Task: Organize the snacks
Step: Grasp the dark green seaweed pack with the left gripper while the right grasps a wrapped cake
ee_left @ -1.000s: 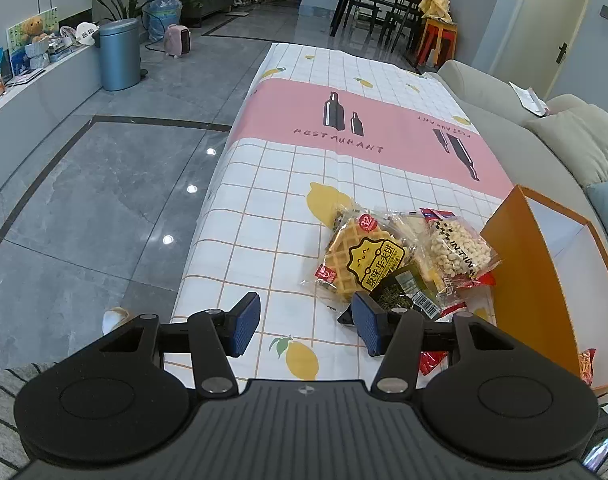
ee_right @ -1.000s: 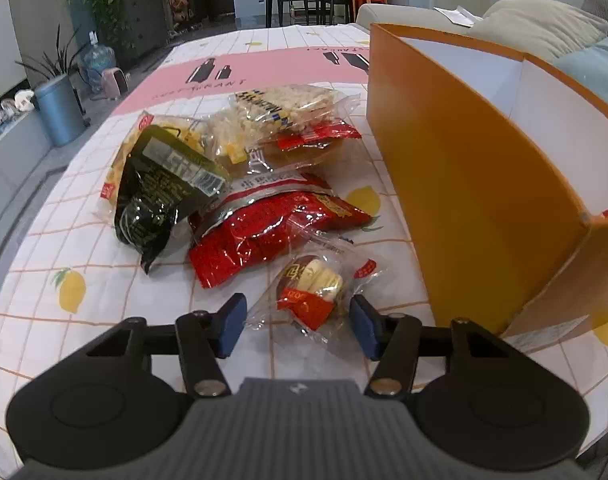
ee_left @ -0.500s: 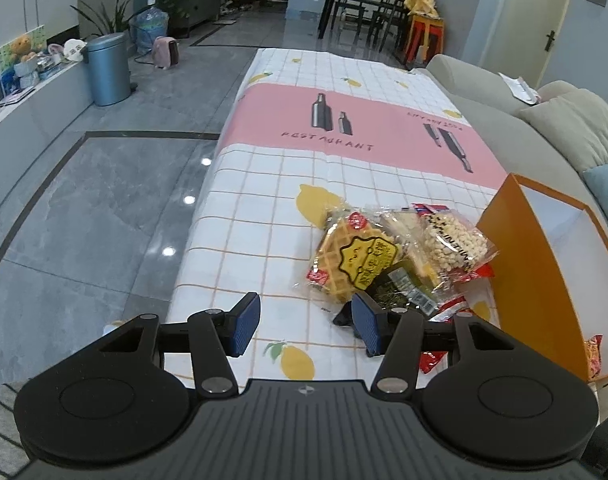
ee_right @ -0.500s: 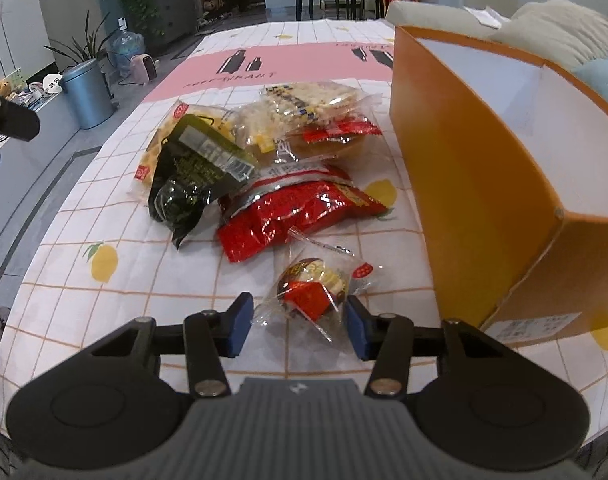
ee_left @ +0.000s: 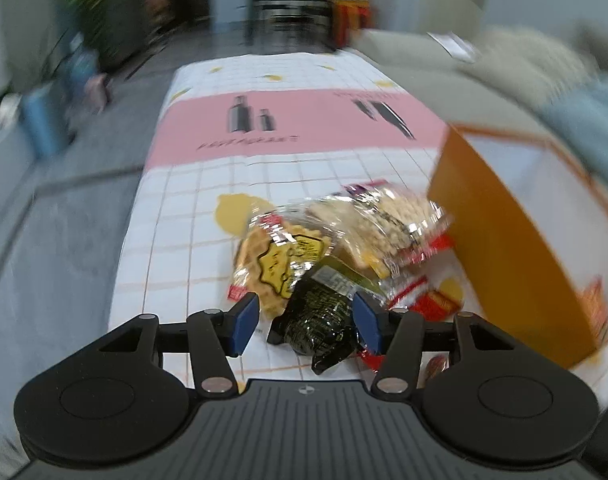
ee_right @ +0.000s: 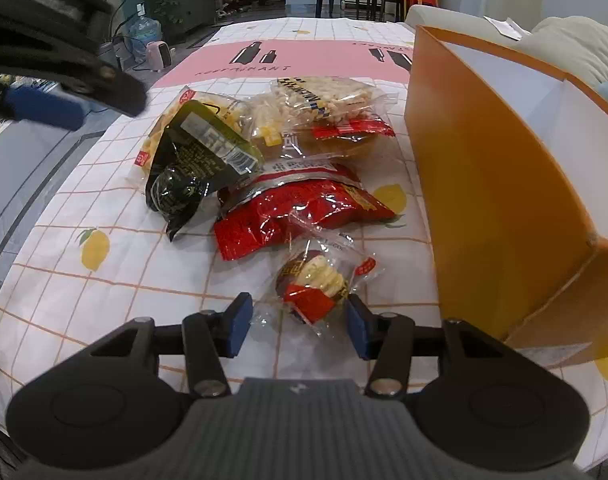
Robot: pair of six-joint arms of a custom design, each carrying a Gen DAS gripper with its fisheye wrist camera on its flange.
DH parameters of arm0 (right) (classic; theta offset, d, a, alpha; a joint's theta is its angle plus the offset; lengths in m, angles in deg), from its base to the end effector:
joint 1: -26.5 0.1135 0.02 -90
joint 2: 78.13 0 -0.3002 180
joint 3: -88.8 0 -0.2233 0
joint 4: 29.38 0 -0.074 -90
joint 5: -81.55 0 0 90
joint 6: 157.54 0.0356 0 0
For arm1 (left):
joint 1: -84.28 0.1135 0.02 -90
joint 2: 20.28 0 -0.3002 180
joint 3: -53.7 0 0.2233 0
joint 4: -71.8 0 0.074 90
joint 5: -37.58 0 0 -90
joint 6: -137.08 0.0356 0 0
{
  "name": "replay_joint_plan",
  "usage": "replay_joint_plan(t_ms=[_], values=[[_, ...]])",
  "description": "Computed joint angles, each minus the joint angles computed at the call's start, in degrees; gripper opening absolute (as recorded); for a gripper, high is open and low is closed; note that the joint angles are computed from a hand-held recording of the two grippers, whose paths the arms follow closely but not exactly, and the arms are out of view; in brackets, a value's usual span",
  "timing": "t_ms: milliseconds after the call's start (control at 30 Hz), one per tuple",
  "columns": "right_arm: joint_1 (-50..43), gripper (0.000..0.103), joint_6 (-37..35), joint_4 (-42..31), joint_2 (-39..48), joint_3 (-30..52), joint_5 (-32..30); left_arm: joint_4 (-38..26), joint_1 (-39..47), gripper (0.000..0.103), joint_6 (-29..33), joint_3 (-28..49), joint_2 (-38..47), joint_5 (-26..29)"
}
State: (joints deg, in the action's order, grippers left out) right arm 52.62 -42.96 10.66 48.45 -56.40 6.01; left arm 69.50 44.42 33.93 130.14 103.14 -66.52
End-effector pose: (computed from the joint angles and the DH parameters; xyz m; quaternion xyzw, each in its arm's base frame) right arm 0.2366 0.1061 0.0462 0.0286 0.9377 0.0317 0.3447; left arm 0.3191 -0.2551 0.1186 0.1734 0.9151 -0.0511 0.3603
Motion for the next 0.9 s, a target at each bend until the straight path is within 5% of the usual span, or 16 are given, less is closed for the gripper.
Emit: replay_joint_plan(t_ms=[100,267,433,500,533,667,800,833,900], values=[[-0.6,0.050,-0.1,2.0,0.6,-0.6,-0.8,-0.8,-0.8,0.070,3.5,2.7,2.9,-0.3],[-2.1,0.050,-1.4,4.3,1.4,-1.1,-2.8,-11.7,-0.8,0.070,2.7,12.6,9.5,0.0],[-4.1,0.050,-2.1,5.9,1.7,-1.3,-5.5,-12.2,-0.6,0.071,-0.5,15.4,12.3,-1.1],[-4.6,0.050,-2.5,6.2,1.8,-1.3,-6.3,-11.7,-0.1,0.064,-2.1,15.2,12.2,0.2],[-4.8,0.050,-2.5,6.4,1.8,-1.4,-6.6,-11.8,-0.1,0.052,-2.8,15.2,12.2,-0.2],[-5.2,0.050,-2.3,7.5,2.0,-2.0,-7.5,-11.5,0.0,0.049,-3.7,14.8,11.8,-0.4],[-5.2,0.050,-2.1,7.4,1.8,-2.1,-7.7,-8.5,-0.4,0.025,-3.8,11.9,10.2,-0.3],[-5.1,0.050,-2.1,7.3,1.8,-2.1,-7.6,-7.1,-0.5,0.003,-3.5,10.9,9.7,-0.1],[-4.8,0.050,-2.2,7.1,1.7,-2.1,-7.2,-7.2,-0.2,0.001,-3.8,10.8,9.6,0.1]])
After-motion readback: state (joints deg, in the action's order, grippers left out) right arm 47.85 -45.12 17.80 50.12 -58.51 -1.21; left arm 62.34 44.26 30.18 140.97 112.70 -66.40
